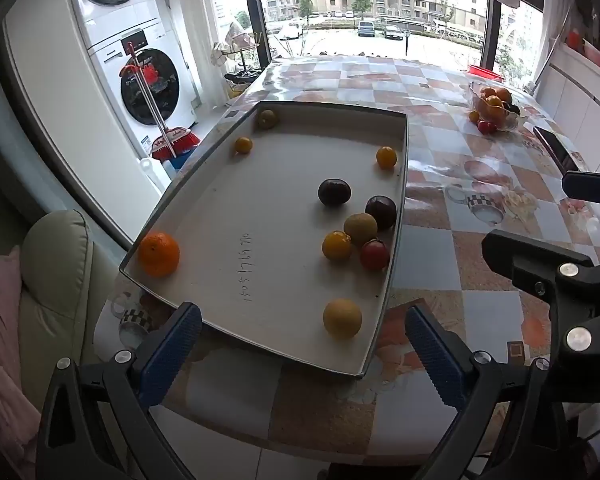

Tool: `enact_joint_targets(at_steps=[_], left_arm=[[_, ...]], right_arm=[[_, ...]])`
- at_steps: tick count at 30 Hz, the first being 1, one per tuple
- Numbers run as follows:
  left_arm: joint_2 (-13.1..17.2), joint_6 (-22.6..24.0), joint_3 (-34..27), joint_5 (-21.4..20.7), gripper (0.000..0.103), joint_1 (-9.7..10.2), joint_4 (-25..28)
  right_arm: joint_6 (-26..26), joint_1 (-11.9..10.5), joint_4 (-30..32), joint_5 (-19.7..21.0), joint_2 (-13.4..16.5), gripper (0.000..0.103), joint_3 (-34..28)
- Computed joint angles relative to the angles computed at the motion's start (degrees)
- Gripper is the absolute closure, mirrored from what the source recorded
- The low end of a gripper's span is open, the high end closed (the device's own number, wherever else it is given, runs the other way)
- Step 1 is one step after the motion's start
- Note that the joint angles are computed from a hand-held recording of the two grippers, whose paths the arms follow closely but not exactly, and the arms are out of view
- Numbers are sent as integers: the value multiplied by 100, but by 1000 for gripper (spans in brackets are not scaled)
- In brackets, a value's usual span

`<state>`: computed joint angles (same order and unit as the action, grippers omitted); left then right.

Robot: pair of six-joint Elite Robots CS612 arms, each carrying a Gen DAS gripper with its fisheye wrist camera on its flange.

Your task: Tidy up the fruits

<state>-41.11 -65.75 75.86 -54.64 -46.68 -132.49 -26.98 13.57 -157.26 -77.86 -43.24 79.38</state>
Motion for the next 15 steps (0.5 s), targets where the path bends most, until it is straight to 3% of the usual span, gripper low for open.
enact_joint_targets(at_steps=[10, 13, 15], left_arm=[[-33, 86, 75, -116, 1, 22, -179], [-15, 165, 4, -412, 1, 44, -289], [31, 340, -86, -875, 1, 114, -591]], right_arm=[[36, -32, 19, -16, -7, 0, 10], [156, -72, -33, -36, 18, 0, 7], [278, -162, -80, -23, 33, 0, 21]])
